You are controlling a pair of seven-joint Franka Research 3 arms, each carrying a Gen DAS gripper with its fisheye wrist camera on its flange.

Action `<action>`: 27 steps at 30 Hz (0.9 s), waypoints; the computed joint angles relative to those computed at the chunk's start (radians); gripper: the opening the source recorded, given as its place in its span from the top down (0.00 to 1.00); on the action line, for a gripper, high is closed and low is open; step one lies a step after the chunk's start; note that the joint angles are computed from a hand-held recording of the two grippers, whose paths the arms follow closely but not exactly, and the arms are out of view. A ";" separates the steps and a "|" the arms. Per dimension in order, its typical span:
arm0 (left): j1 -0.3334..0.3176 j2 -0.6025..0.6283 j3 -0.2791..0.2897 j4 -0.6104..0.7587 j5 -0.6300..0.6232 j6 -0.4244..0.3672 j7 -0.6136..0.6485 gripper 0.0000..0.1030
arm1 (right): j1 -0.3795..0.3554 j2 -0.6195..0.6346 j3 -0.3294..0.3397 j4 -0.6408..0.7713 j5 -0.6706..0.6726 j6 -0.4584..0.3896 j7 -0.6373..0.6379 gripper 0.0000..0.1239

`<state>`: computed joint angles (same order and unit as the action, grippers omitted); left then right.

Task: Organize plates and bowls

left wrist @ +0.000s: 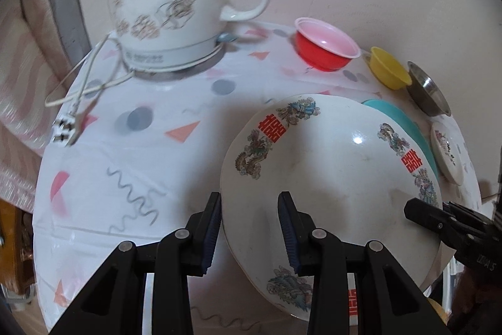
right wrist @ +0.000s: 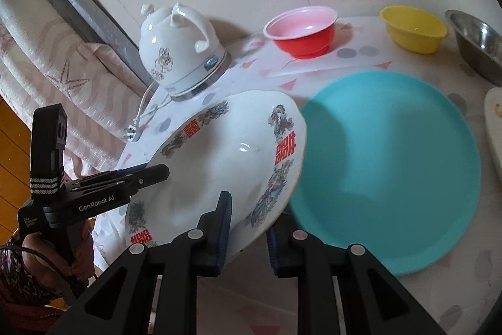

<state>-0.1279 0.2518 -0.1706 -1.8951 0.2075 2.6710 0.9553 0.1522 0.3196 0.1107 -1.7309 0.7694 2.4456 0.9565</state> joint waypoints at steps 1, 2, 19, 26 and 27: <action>-0.001 0.008 -0.003 0.013 -0.001 0.000 0.006 0.64 | -0.003 -0.004 0.000 -0.005 0.007 0.005 -0.003 0.83; -0.001 0.015 -0.005 0.026 -0.003 -0.001 0.014 0.64 | -0.006 -0.009 -0.001 -0.010 0.014 0.011 -0.005 0.83; -0.086 0.252 -0.047 0.408 0.004 -0.054 0.263 0.89 | -0.056 -0.063 -0.017 -0.070 0.106 0.112 -0.078 0.93; -0.119 0.359 -0.040 0.576 -0.031 -0.128 0.274 0.88 | -0.064 0.020 -0.030 0.016 0.013 0.089 0.077 0.90; -0.119 0.346 -0.031 0.558 -0.027 -0.110 0.258 0.87 | -0.070 0.027 -0.028 0.026 0.015 0.079 0.078 0.90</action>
<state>-0.2465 0.5975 -0.2012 -1.3375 0.1805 2.5606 1.2136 0.0820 0.3468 0.0831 -1.7047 0.7844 2.5241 1.0343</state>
